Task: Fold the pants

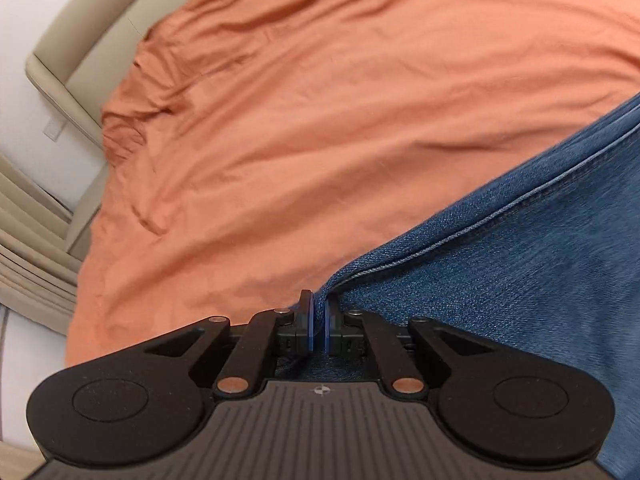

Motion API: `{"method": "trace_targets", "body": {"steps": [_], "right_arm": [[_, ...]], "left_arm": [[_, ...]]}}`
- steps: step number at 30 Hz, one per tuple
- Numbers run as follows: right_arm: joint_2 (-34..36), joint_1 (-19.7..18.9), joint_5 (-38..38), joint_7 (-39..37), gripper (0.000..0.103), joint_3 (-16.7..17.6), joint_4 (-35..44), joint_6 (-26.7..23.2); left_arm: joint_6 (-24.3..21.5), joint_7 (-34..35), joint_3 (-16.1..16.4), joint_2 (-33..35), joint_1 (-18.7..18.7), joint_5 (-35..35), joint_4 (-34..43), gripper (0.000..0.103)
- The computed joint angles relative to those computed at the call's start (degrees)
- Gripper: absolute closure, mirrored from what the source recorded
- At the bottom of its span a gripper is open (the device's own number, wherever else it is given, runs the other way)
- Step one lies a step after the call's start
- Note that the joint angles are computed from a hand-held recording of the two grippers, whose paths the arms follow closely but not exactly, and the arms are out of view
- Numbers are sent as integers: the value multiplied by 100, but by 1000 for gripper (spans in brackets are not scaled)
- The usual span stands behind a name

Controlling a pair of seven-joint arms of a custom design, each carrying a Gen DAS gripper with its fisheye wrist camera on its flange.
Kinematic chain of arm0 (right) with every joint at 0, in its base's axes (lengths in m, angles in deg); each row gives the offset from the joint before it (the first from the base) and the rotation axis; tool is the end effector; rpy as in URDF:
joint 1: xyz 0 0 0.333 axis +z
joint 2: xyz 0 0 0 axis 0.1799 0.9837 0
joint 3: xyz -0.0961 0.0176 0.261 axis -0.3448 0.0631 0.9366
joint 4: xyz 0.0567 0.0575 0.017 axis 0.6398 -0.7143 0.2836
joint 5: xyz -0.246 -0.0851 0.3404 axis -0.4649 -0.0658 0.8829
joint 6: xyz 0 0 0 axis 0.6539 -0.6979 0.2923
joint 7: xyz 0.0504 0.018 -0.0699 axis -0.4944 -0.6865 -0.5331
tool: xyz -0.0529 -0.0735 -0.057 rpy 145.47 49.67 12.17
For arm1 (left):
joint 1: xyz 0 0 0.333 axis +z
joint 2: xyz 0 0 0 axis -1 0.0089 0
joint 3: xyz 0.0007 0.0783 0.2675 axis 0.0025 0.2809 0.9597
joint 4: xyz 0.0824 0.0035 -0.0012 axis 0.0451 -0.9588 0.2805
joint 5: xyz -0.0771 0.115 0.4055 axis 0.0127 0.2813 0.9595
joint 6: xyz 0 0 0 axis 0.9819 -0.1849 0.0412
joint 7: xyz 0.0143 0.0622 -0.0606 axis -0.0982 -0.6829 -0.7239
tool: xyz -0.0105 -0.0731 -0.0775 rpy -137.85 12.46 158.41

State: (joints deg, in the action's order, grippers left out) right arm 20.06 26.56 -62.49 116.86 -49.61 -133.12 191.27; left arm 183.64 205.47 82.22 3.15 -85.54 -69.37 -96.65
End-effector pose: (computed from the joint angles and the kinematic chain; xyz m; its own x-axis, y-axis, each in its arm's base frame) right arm 0.5510 0.1464 0.3672 0.1335 -0.5768 0.8059 -0.9204 -0.3736 -0.1149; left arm 0.7191 -0.0083 0.4273 -0.5444 -0.6920 -0.4741 -0.5431 0.7215 -0.4295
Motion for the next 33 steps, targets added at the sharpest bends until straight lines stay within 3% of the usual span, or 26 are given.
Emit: {"method": "trace_targets", "body": {"steps": [6,9,12,17,22,25,26,27,28,29,33], "right_arm": [[429,-26,-22,3,101,-141,347,85],[53,34,-75,245,101,-122,134,-9],[-268,-1,-23,241,102,-39,-118,-40],[1,-121,30,555,102,-25,51,-92],[337,-84,74,666,101,-105,323,-174],[398,-20,59,742,95,-132,368,-258],[374,0,108,832,85,-135,369,-291],[316,15,151,957,69,-135,348,-310],[221,18,219,1103,63,-133,302,-266],[95,13,310,1273,58,-126,241,-199],[-427,6,751,2230,57,9,9,63]], "left_arm": [[301,159,-144,-35,165,-349,-167,98],[661,849,-517,-435,539,-1247,-531,98],[598,1257,-535,-473,525,-1547,-422,98],[480,667,-132,12,27,-791,67,98],[319,244,-2,256,-94,-310,212,97],[351,-51,46,260,-118,-184,182,79],[426,-146,64,216,-120,-142,121,56],[515,-180,44,152,-92,-145,43,43],[639,-112,-39,63,0,-248,-68,26],[662,65,-181,-27,140,-451,-143,25],[232,488,-443,-482,516,-1394,-323,25]]}}
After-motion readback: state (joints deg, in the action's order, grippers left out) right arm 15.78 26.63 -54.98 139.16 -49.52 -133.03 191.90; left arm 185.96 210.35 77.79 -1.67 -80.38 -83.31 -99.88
